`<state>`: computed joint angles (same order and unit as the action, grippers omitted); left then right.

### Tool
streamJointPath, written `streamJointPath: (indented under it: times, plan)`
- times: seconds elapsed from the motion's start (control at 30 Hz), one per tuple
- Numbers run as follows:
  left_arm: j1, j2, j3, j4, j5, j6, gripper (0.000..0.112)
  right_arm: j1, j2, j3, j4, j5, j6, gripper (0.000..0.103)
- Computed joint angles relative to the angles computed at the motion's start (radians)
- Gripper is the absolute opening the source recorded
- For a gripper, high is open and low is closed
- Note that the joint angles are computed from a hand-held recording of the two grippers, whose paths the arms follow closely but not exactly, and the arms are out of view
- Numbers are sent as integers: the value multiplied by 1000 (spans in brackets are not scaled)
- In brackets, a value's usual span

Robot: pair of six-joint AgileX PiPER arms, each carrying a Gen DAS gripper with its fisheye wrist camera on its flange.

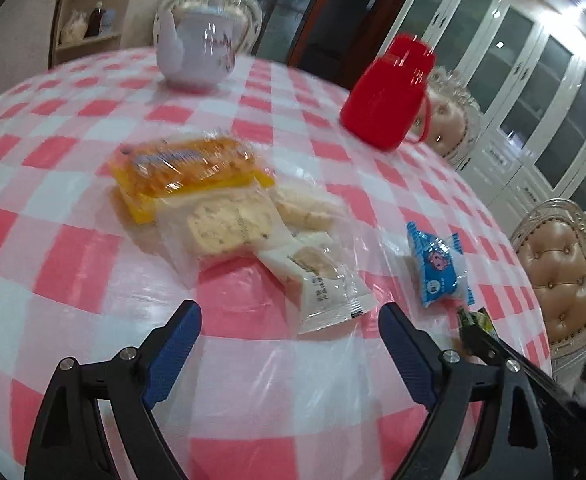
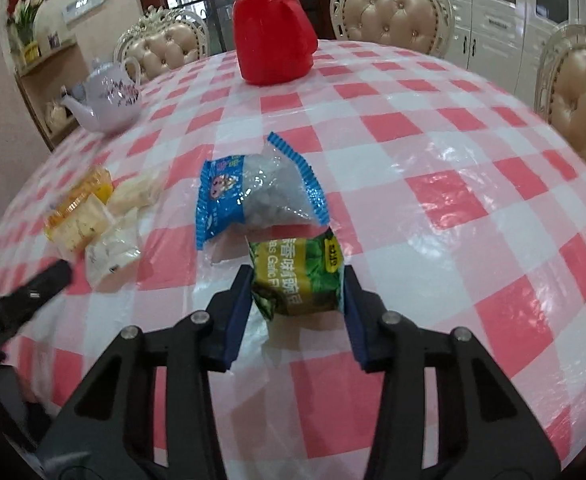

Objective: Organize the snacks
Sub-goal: 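Grasp the green snack pack with the right tool while the left tool grasps the white-wrapped biscuit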

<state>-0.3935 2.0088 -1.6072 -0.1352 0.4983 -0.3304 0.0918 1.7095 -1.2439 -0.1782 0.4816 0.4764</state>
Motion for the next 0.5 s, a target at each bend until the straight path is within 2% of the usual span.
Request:
streamJointPath:
  times: [0.07,0.13,0.2,0.27,0.37,0.43,0.47,0.5]
  plan:
    - [-30,60,-106,100,81,-79,91,-20,-8,6,112,-14,-84,47]
    - [-55,98,-181,192,118,-173,91,-18,-19,15,125,-25,-88,47]
    - [-75,158,-294,287,194,-278,91,-15,-32,25,132,-40,-91,47]
    - [-79,248,-449,289,304,-280,91,-15,-41,32,141,-50,-95,47]
    - [-96,332,-601,355,410,-283,91,-23,-46,35,163,-57,-107,47]
    - [-101,328,-589,356,395,-239,74,-27,-44,32,186,-55,-127,47]
    - [-111,314,-559,386,379,-224,51,-28,-44,32,197,-55,-138,47]
    - [-112,300,-532,383,360,-200,49,-26,-43,31,202,-55,-147,47]
